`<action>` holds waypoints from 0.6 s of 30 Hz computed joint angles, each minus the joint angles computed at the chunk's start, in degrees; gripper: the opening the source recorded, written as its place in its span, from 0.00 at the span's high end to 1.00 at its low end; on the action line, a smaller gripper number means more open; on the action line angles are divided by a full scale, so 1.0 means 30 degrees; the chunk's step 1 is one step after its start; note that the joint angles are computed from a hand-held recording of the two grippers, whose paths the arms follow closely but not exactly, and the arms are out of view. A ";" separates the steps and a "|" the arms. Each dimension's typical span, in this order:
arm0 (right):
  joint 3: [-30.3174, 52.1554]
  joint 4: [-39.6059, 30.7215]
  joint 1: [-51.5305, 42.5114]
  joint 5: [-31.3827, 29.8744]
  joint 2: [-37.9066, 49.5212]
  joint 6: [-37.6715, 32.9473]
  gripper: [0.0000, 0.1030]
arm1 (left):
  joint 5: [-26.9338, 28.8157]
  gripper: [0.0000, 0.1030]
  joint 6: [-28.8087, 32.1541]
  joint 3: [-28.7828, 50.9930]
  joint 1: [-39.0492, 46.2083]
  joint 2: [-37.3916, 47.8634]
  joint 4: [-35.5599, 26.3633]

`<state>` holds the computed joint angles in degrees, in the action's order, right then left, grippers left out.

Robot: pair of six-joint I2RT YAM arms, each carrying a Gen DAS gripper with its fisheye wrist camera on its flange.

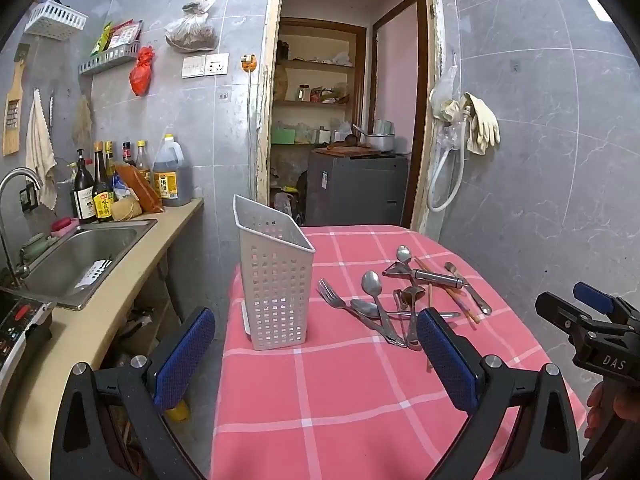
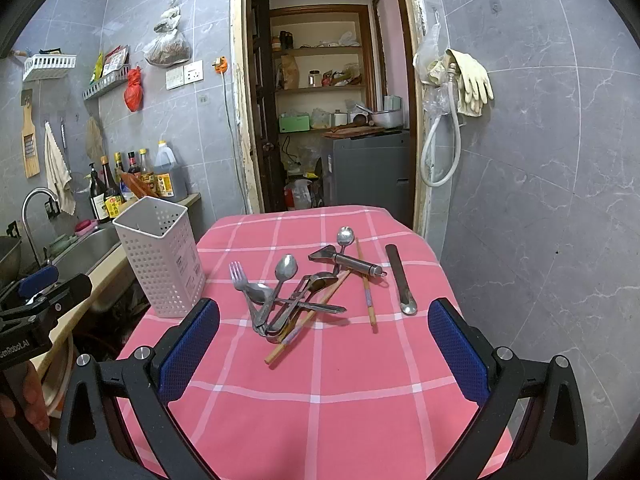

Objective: Organize utensils

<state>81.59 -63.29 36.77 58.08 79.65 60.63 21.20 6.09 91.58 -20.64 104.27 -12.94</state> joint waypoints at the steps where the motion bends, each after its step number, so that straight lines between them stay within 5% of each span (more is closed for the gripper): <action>1: -0.0003 0.0020 -0.0003 -0.0007 -0.0001 -0.0026 0.01 | -0.0002 0.01 0.0002 -0.0031 -0.0004 0.0017 0.0053; 18: 0.0038 0.0222 -0.0089 -0.0090 0.0215 -0.0104 0.01 | -0.0002 0.01 0.0004 0.0272 0.0003 0.0091 -0.0269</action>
<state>81.70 -62.62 36.50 57.81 80.29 60.31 21.20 6.10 92.40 -20.64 104.54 -13.75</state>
